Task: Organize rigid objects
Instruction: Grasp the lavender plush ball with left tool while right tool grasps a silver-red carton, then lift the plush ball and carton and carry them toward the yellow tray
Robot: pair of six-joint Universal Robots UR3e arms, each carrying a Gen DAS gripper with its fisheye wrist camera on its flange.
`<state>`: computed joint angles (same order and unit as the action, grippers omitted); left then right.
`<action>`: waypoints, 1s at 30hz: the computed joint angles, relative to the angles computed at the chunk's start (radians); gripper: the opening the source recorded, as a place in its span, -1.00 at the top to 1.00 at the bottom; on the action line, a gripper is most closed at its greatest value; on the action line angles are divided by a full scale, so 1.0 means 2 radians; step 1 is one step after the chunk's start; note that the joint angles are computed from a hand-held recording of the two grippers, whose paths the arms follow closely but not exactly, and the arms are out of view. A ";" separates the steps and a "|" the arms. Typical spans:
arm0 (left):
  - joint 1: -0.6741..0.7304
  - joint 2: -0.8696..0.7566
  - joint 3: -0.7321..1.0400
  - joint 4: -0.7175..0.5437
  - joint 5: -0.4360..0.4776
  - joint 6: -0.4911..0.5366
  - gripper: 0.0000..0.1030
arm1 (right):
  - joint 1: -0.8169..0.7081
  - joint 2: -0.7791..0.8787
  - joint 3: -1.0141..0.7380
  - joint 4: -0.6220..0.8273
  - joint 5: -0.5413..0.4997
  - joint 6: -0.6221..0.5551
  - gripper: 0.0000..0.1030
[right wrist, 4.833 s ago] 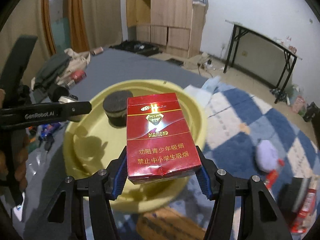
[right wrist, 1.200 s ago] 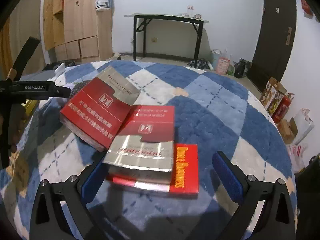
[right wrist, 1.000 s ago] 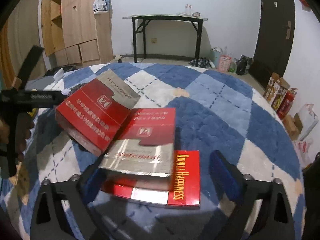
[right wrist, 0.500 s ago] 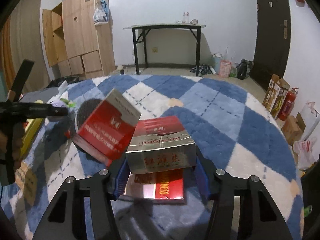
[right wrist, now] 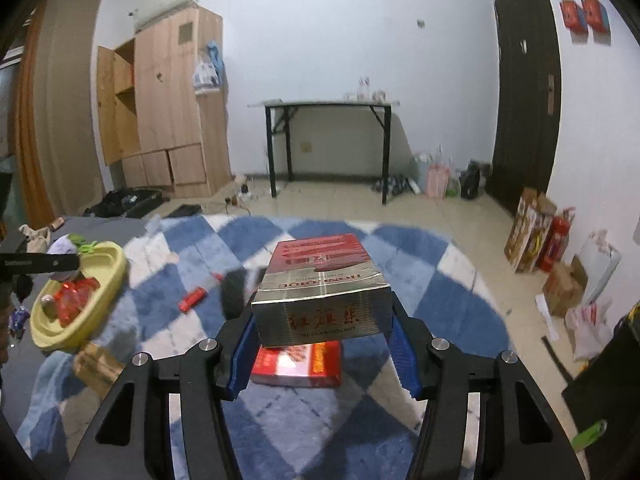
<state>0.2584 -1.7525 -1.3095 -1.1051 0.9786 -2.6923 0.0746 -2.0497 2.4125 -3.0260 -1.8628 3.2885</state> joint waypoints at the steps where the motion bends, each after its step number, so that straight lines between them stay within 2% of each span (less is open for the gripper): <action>1: 0.018 0.018 -0.007 -0.017 -0.011 0.016 -0.02 | 0.017 -0.004 -0.005 0.009 -0.014 0.006 -0.10; 3: 0.061 0.060 -0.026 -0.053 -0.035 0.057 -0.02 | 0.061 -0.018 -0.017 0.031 -0.048 0.030 -0.10; 6: 0.115 0.140 -0.103 -0.041 -0.054 0.096 -0.03 | 0.130 -0.034 -0.022 0.054 -0.103 0.076 -0.10; 8: 0.158 0.200 -0.163 -0.064 -0.084 0.143 -0.03 | 0.188 -0.040 -0.019 0.065 -0.158 0.106 -0.10; 11: 0.174 0.217 -0.173 -0.116 -0.088 0.155 -0.03 | 0.285 -0.033 -0.027 0.109 -0.244 0.173 -0.10; 15: 0.187 0.237 -0.184 -0.102 -0.116 0.158 -0.03 | 0.366 -0.020 -0.023 0.164 -0.300 0.276 -0.10; 18: 0.200 0.247 -0.184 -0.121 -0.134 0.171 -0.03 | 0.424 -0.007 -0.040 0.245 -0.341 0.352 -0.10; 22: 0.208 0.252 -0.186 -0.144 -0.127 0.187 -0.03 | 0.435 0.001 -0.065 0.286 -0.346 0.352 -0.10; 30: 0.223 0.241 -0.162 -0.190 -0.142 0.194 -0.03 | 0.401 0.027 -0.081 0.244 -0.309 0.291 -0.10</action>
